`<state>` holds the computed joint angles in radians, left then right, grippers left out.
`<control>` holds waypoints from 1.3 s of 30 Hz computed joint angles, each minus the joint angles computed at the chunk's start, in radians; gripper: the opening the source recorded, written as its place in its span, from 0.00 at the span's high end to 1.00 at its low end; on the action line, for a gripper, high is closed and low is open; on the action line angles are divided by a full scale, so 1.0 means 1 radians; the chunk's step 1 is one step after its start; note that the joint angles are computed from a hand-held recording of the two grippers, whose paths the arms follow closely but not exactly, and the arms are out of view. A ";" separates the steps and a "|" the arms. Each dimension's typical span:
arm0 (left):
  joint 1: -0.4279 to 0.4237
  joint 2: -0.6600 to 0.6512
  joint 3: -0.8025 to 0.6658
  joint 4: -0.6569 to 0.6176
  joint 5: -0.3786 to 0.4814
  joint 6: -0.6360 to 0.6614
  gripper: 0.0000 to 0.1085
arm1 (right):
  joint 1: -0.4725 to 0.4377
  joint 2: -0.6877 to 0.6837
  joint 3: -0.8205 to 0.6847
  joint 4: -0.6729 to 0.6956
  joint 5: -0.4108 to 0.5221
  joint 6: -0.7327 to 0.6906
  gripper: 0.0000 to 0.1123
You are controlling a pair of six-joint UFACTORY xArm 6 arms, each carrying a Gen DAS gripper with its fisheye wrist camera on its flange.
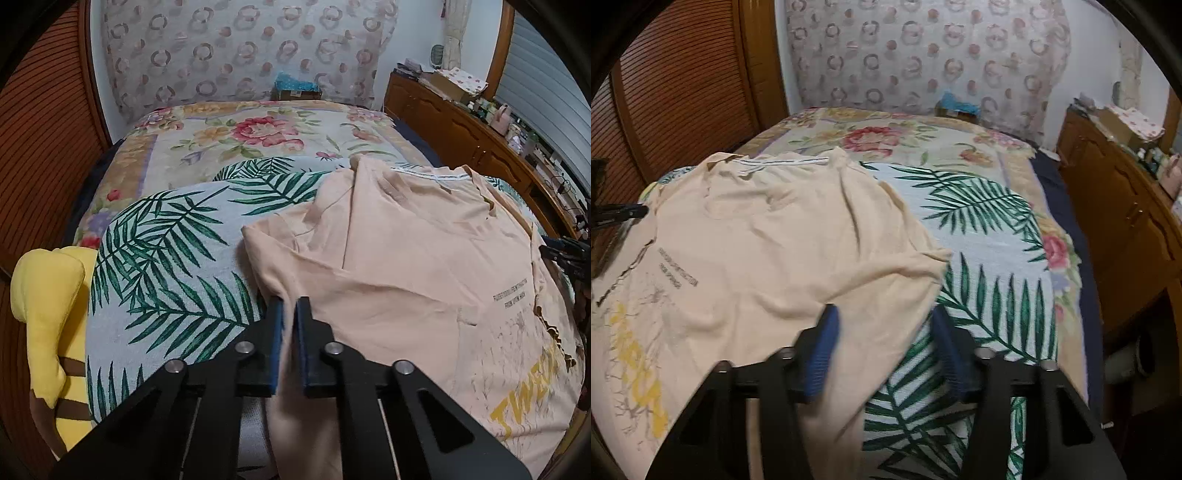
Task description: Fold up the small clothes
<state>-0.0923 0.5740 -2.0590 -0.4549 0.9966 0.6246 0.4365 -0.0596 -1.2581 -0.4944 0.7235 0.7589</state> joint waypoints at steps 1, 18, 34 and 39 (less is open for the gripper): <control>0.000 -0.003 0.004 -0.005 -0.003 0.002 0.95 | -0.001 0.000 -0.001 0.012 -0.006 -0.015 0.69; 0.049 -0.412 0.417 -0.322 -0.092 0.261 0.97 | 0.094 -0.166 0.047 -0.108 -0.031 0.043 0.95; 0.374 -1.003 1.009 -0.559 0.085 0.554 0.97 | 0.601 -0.559 0.308 -0.389 0.385 0.480 0.95; 0.435 -1.079 1.123 -0.499 0.104 0.572 0.97 | 0.847 -0.609 0.327 -0.386 0.576 0.622 0.95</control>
